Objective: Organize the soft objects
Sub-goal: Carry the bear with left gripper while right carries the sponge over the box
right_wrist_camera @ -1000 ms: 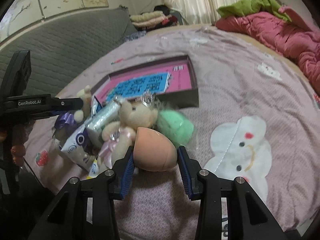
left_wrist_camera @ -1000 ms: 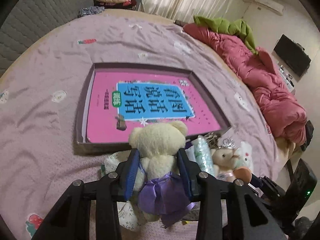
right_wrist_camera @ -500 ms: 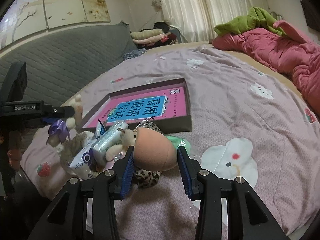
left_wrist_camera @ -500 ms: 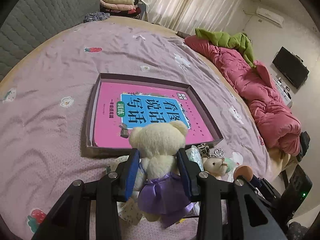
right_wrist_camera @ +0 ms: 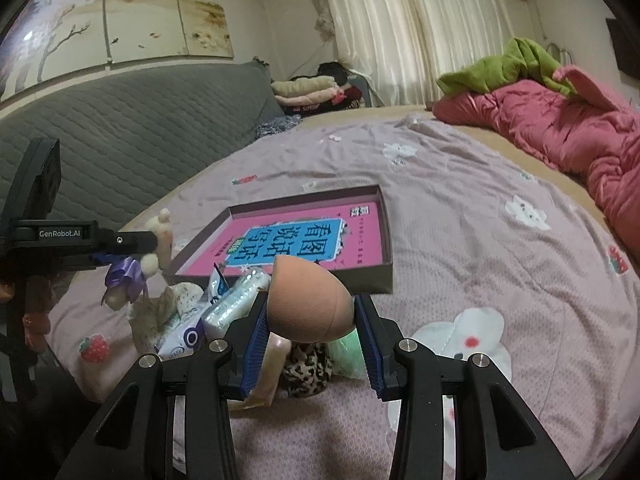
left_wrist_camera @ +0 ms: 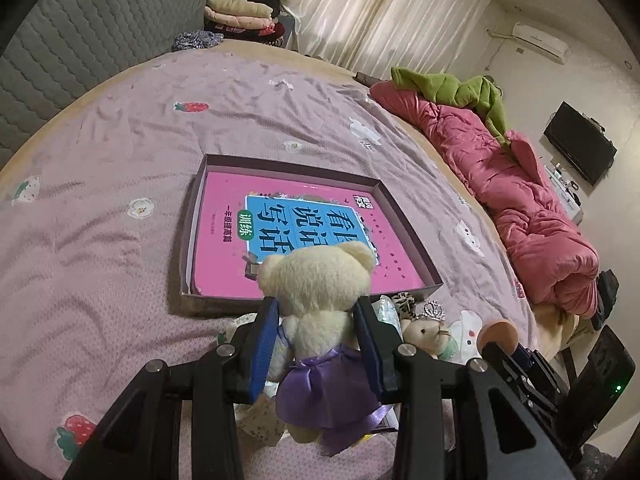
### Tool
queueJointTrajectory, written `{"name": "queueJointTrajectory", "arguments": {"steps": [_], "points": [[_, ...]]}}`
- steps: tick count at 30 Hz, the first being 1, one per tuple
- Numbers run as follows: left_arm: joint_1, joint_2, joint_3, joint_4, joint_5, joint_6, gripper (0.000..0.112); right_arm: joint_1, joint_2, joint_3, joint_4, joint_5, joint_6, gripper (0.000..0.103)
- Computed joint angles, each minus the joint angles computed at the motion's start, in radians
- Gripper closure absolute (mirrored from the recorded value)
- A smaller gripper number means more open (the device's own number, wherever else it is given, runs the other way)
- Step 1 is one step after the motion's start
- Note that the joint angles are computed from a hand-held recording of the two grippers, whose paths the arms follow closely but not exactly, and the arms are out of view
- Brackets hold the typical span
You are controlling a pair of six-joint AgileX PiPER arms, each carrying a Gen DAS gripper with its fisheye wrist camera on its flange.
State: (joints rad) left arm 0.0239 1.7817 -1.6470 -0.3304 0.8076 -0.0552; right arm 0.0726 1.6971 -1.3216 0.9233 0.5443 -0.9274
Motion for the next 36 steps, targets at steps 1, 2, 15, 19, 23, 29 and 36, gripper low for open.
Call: {"name": "queueJointTrajectory", "arguments": {"steps": [1, 2, 15, 19, 23, 29, 36], "points": [[-0.001, -0.001, 0.001, 0.0, -0.002, -0.001, 0.073, 0.003, 0.001, -0.003, -0.001, -0.007, 0.001, 0.06], [-0.002, -0.004, 0.004, 0.002, -0.007, -0.002, 0.073, 0.005, 0.003, -0.006, -0.001, -0.012, 0.001, 0.06], [-0.015, 0.061, -0.073, 0.092, -0.011, -0.077, 0.073, 0.06, 0.18, -0.257, -0.187, -0.036, 0.18, 0.06], [-0.018, 0.107, -0.134, 0.125, 0.008, -0.1, 0.073, 0.076, 0.274, -0.4, -0.288, 0.001, 0.234, 0.06], [-0.02, 0.148, -0.197, 0.149, 0.028, -0.11, 0.073, 0.086, 0.393, -0.587, -0.384, 0.073, 0.291, 0.059], [-0.015, 0.239, -0.328, 0.187, 0.081, -0.142, 0.073, 0.088, 0.558, -0.841, -0.493, 0.193, 0.396, 0.059], [-0.021, 0.349, -0.462, 0.267, 0.144, -0.201, 0.073, 0.092, 0.748, -1.152, -0.595, 0.427, 0.497, 0.059]]}}
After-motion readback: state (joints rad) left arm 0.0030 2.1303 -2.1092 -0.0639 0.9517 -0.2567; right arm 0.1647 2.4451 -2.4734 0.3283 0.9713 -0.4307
